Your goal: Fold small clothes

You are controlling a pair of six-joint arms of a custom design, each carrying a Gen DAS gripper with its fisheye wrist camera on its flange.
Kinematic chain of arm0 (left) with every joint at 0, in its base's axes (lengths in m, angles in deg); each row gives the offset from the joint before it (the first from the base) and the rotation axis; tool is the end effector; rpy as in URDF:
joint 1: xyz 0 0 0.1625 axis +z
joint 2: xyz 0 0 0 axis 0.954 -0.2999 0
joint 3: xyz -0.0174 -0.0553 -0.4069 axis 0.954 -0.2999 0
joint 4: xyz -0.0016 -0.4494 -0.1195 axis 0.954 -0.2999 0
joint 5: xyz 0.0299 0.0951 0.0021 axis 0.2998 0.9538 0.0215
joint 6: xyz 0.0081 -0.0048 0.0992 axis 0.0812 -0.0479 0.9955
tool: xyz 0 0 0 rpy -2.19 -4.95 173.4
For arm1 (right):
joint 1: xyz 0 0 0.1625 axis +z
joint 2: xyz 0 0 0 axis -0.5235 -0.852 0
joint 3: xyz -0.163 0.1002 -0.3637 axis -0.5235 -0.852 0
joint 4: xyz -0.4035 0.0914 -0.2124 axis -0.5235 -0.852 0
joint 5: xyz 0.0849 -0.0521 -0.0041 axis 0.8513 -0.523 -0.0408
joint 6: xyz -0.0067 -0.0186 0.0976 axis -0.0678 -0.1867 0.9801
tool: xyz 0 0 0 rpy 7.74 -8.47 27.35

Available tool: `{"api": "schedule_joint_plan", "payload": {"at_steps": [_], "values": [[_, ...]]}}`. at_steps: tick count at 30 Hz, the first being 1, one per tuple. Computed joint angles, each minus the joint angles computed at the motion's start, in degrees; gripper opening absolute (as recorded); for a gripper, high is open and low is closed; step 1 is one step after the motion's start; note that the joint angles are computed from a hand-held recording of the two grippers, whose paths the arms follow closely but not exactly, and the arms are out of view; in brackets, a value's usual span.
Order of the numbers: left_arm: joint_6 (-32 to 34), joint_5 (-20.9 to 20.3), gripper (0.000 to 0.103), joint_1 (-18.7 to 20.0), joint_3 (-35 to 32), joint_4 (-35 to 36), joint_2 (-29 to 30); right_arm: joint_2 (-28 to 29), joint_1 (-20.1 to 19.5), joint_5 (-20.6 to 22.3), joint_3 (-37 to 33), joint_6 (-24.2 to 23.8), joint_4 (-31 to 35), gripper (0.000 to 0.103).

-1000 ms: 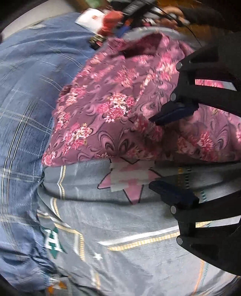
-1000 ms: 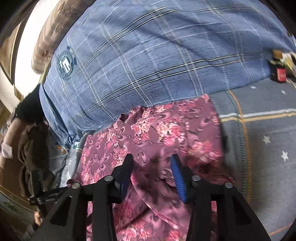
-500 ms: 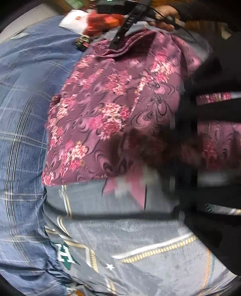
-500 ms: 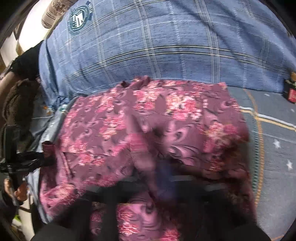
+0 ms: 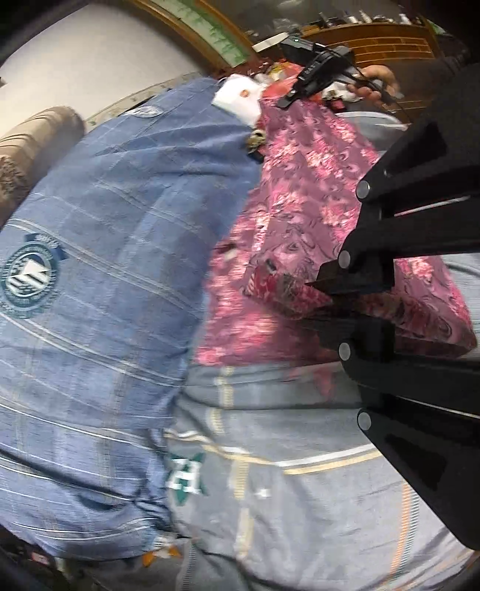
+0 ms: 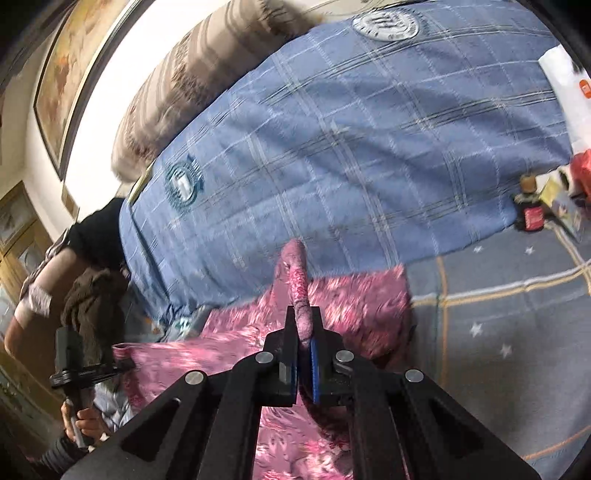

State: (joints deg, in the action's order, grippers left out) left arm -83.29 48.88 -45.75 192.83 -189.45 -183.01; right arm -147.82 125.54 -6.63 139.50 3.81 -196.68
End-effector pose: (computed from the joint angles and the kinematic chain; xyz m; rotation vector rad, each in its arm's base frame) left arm -0.2796 -0.3810 0.3138 -0.1877 2.5051 -1.1766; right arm 0.1813 -0.5730 0.3764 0.8253 -2.9207 0.7476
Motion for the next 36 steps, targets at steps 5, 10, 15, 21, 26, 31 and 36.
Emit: {"api": "schedule_joint_plan", "payload": {"at_steps": [5, 10, 15, 21, 26, 31, 36], "values": [[5.11, 2.29, 0.007, 7.04, -6.68, -2.54, 6.85, 7.08, 1.27, -1.60, -4.78, 3.51, -5.07, 0.004], [9.82, 1.61, 0.007, 14.75, -11.34, -7.66, 12.52, 14.57, 1.51, -4.62, -9.48, 7.03, -8.83, 0.004], [10.54, -1.81, 0.007, 21.41, -13.84, -8.48, 17.40, 21.31, 0.33, -9.87, -12.91, 9.90, -9.97, 0.004], [5.85, -3.67, 0.016, 25.55, -14.29, -3.10, 18.75, 26.64, -1.41, -20.28, -16.60, 16.27, -4.06, 0.008], [3.89, -0.92, 0.018, 22.77, -10.97, -5.06, 12.68, 21.42, -1.01, -17.54, -10.43, 12.03, -14.17, 0.012], [9.47, 0.49, 0.038, 17.25, -8.58, -8.80, 12.91, 17.12, -1.47, -7.80, -5.51, 6.39, -11.26, 0.020], [4.18, -3.70, 0.051, 19.31, -11.48, 1.76, 19.38, 18.53, -1.65, -15.72, -4.81, 8.81, -10.71, 0.013]]}}
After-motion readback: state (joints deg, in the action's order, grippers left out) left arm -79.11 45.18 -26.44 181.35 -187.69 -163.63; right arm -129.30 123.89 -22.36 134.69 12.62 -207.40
